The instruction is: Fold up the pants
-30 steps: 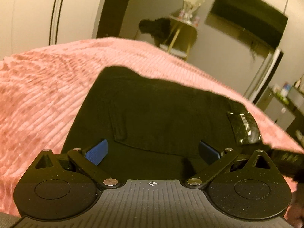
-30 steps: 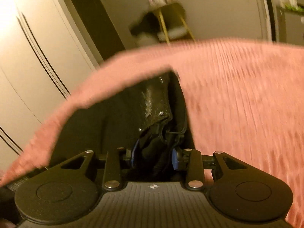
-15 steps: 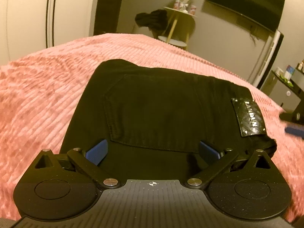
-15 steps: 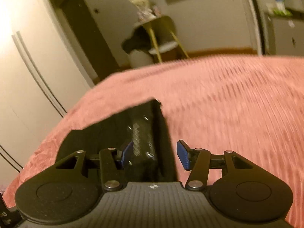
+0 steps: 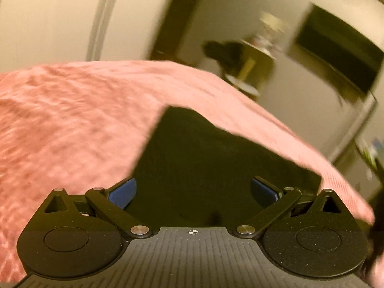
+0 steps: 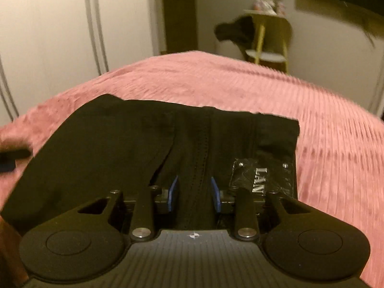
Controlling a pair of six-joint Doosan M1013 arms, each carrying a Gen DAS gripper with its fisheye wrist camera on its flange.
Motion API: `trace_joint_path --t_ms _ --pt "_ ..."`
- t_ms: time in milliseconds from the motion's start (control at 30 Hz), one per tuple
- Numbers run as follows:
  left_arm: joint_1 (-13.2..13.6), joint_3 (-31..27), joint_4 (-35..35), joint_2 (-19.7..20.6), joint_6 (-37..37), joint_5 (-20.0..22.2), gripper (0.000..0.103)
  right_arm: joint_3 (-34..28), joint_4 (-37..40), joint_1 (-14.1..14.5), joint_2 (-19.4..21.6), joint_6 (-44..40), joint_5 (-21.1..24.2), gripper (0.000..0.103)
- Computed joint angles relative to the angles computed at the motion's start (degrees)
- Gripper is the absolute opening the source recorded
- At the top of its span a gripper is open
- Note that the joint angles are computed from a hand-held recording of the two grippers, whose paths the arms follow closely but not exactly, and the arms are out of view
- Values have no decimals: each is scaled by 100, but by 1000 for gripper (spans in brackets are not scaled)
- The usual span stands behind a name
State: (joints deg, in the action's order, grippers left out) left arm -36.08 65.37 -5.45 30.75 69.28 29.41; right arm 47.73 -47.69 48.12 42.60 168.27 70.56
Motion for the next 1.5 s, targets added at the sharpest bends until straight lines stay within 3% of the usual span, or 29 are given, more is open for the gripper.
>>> trace_joint_path --t_ms 67,133,233,300,400,500,667,933,1067,1133,1167,1200,1233,1367,1433,1500 --pt "70 -328 -75 201 -179 371 103 -50 78 -27 2 -84 -4 28" --pt "103 -642 -73 385 -311 602 103 233 30 -51 -172 262 -341 28" --pt "119 -1009 -257 578 -13 519 103 738 -537 -39 -471 1054 -780 28" --pt "81 -1321 -161 741 209 584 103 875 -1044 -28 -555 1561 -645 29" --pt "-6 -2194 -55 1216 646 1340 103 970 -1253 -85 -591 1889 -503 29" --pt "-101 -3068 -4 1707 1140 2119 103 966 -1144 -162 -548 1693 -472 29" --pt "-254 -3527 563 2040 1384 2364 103 808 -452 -297 -445 1026 -263 29" --pt "-314 -2832 939 1870 1282 1400 103 1202 -368 -362 -588 1227 -638 29" --pt "-318 -2788 1034 1766 1213 1574 103 1721 -699 -343 -906 1968 -1254 34" --pt "-297 -2564 985 1585 1408 1658 103 1975 -519 -360 -1125 2249 -1580 43" --pt "-288 -2359 984 1451 1503 1616 103 2109 -517 -350 -1232 2469 -1677 52" --pt "-275 -2105 981 1297 1548 1513 103 2213 -483 -327 -1326 2690 -1662 67" --pt "-246 -1859 955 1137 1558 1502 103 2271 -347 -314 -1395 2845 -1601 71" --pt "21 -1356 296 813 1247 1766 103 2645 400 -391 -1673 3541 -1919 75" --pt "283 -1339 -635 817 854 1911 103 3072 424 -490 -1846 4251 -2762 76" --pt "505 -1412 -1556 909 683 2037 103 3322 391 -567 -1928 4610 -3262 78"
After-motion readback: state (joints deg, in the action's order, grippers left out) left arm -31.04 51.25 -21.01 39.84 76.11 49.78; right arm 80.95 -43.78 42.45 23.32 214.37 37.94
